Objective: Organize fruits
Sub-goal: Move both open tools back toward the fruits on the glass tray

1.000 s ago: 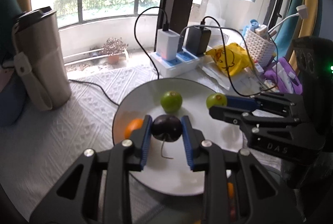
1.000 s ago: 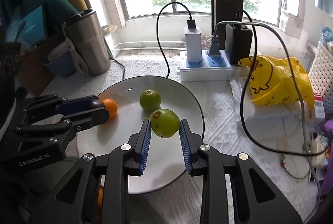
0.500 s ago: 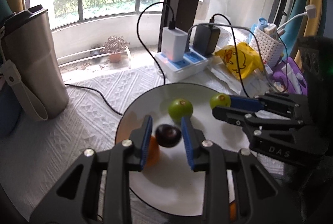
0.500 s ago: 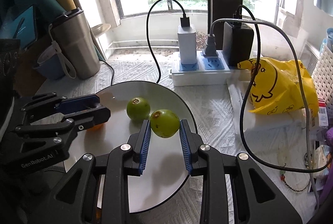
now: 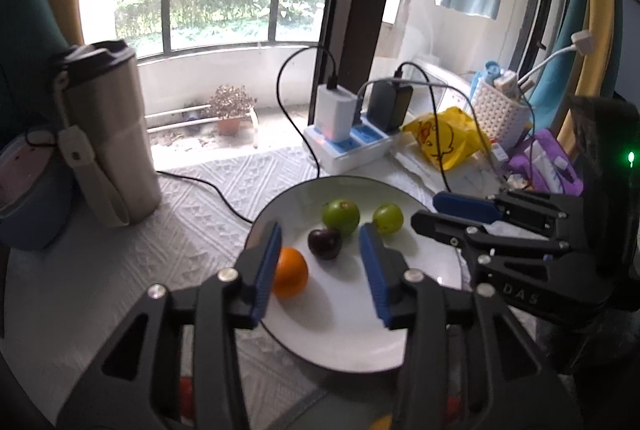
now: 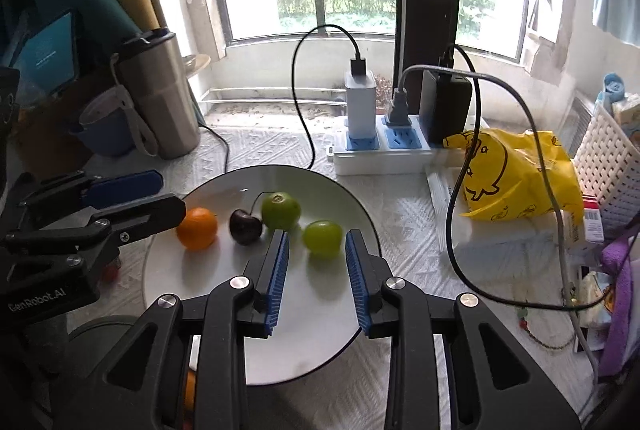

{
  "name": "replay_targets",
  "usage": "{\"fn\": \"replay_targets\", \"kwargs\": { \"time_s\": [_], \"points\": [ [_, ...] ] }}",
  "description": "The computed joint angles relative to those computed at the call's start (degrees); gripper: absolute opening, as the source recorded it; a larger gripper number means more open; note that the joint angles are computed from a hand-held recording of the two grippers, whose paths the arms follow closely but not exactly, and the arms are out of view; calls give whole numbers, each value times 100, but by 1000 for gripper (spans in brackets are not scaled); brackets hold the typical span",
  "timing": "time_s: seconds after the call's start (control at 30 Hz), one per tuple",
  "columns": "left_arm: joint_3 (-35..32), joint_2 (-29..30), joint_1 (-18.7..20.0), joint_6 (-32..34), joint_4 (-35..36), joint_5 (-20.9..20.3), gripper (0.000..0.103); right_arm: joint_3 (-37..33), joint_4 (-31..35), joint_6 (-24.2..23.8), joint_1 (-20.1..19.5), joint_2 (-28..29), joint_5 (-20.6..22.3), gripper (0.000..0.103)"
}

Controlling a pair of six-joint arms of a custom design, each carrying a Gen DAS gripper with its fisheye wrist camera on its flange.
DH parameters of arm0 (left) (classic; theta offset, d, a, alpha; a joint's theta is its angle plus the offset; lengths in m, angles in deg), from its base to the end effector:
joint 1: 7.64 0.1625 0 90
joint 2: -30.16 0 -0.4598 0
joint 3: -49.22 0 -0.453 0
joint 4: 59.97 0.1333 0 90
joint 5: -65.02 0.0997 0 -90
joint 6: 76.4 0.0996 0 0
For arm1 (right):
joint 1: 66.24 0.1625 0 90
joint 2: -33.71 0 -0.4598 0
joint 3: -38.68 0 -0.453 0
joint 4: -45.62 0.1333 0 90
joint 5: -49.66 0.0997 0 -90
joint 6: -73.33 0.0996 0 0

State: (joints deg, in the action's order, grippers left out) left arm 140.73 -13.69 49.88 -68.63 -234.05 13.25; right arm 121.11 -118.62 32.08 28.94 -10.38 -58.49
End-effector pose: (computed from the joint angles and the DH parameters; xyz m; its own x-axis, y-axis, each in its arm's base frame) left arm -0.2455 -0.7486 0.1424 -0.7936 0.2027 -0.5737 0.5444 0.6575 -0.5209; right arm 0.1761 -0.8092 0.1832 -0.6757 -0.4596 0.5763 -0.6898 0.6699 -0.2745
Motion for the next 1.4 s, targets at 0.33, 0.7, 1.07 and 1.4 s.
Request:
{"fn": "replay_targets", "kwargs": {
  "time_s": [0.33, 0.7, 1.07, 1.4],
  "points": [
    [548, -368, -223, -95, -337, 201, 45, 545, -234, -2, 109, -404, 68, 31],
    [1315, -824, -503, -182, -852, 459, 46, 1102, -500, -53, 268, -799, 142, 31],
    [2182, -1405, -648, -502, -1123, 701, 65, 1614, -703, -28, 417, -1075, 63, 39],
    [2738, -1713, -623, -955, -1106, 719, 66, 2083, -763, 6, 460, -1228, -138, 39]
  ]
}}
